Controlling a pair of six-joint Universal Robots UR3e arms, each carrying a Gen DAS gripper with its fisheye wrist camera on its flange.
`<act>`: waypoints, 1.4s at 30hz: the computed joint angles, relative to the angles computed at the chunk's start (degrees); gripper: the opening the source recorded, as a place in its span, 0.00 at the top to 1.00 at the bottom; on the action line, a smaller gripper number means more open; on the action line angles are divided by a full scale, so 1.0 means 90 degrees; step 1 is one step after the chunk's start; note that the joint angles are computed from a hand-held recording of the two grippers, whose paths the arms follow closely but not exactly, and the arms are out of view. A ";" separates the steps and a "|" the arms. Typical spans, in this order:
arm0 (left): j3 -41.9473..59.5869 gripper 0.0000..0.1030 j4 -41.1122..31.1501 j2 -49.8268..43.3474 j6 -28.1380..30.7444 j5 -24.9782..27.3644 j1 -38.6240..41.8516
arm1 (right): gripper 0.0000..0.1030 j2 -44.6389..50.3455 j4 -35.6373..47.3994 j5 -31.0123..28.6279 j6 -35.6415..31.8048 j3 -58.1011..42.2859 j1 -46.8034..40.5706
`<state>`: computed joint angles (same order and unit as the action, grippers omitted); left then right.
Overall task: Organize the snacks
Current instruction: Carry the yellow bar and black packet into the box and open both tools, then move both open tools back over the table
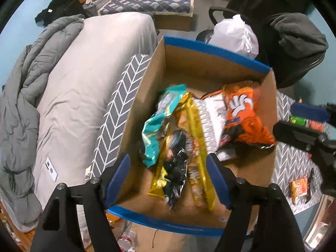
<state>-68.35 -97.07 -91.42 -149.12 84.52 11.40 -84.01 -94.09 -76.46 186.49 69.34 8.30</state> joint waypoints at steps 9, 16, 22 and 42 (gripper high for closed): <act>0.0667 0.26 -0.0541 -0.0187 -0.0397 -0.0121 -0.0602 | 0.37 -0.1366 0.0465 -0.0001 -0.0414 0.1134 -0.0952; 0.0977 0.26 -0.0776 -0.0323 -0.0773 -0.0127 -0.1294 | 0.33 -0.2588 0.1096 -0.0025 -0.1013 0.1971 -0.2101; 0.1192 0.26 -0.0825 -0.0479 -0.1056 -0.0026 -0.1990 | 0.33 -0.3699 0.2027 0.0075 -0.2025 0.2513 -0.3647; 0.2886 0.20 -0.1144 -0.2106 -0.2424 -0.0088 -0.4205 | 0.29 -0.5781 0.4987 -0.0168 -0.7607 0.3020 -1.0842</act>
<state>-42.38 -107.37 -110.37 -170.94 83.72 -26.44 -136.04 -49.21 -77.98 118.03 96.52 -89.28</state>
